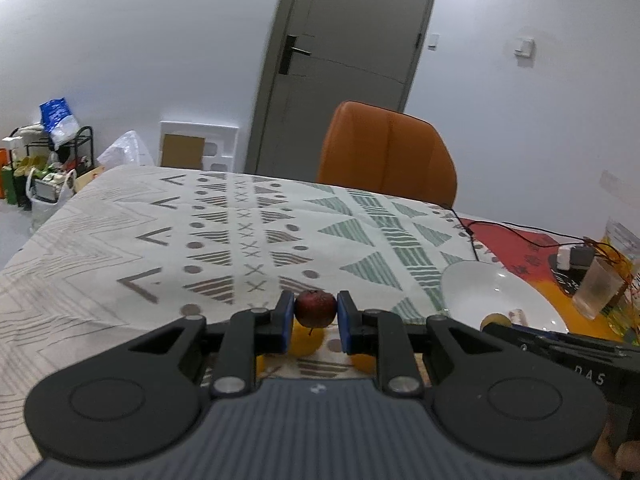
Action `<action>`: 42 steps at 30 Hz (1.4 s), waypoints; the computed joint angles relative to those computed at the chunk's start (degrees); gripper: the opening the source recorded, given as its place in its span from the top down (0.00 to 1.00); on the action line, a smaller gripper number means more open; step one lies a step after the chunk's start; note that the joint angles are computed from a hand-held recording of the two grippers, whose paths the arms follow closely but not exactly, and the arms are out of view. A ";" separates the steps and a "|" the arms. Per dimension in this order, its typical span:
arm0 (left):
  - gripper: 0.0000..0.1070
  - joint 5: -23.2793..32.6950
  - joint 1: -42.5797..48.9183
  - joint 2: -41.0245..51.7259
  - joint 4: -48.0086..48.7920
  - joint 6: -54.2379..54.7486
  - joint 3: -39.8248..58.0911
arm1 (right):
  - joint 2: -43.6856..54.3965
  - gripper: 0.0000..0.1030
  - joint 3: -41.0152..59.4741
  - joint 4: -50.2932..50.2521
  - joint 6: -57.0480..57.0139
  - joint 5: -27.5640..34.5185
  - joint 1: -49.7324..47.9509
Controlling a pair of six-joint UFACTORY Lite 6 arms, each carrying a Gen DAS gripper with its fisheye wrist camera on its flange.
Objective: Organize fruits
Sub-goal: 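Carry the yellow-green fruit into the white plate and open the right tool, then carry the red fruit into the white plate and open the left tool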
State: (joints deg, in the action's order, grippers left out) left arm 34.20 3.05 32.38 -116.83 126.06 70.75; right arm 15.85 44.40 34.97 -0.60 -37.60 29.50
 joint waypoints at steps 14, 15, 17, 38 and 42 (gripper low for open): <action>0.80 -2.11 -6.90 1.15 -2.24 1.56 1.17 | -2.51 0.76 -6.89 -3.60 5.99 -2.78 -5.28; 0.80 -2.27 -7.32 1.26 -2.40 1.70 1.24 | -2.61 0.76 -7.29 -3.85 6.35 -2.90 -5.61; 0.80 -2.76 -8.37 1.66 -2.68 1.91 1.64 | -2.63 0.73 -8.14 -3.83 6.99 -3.51 -6.14; 0.80 -6.56 -19.09 5.78 -3.74 2.90 6.58 | -9.78 0.72 -20.64 -9.23 14.00 -8.28 -13.42; 0.80 -7.00 -20.67 6.55 -3.15 2.09 7.59 | -10.42 0.71 -21.74 -9.69 14.64 -8.33 -13.84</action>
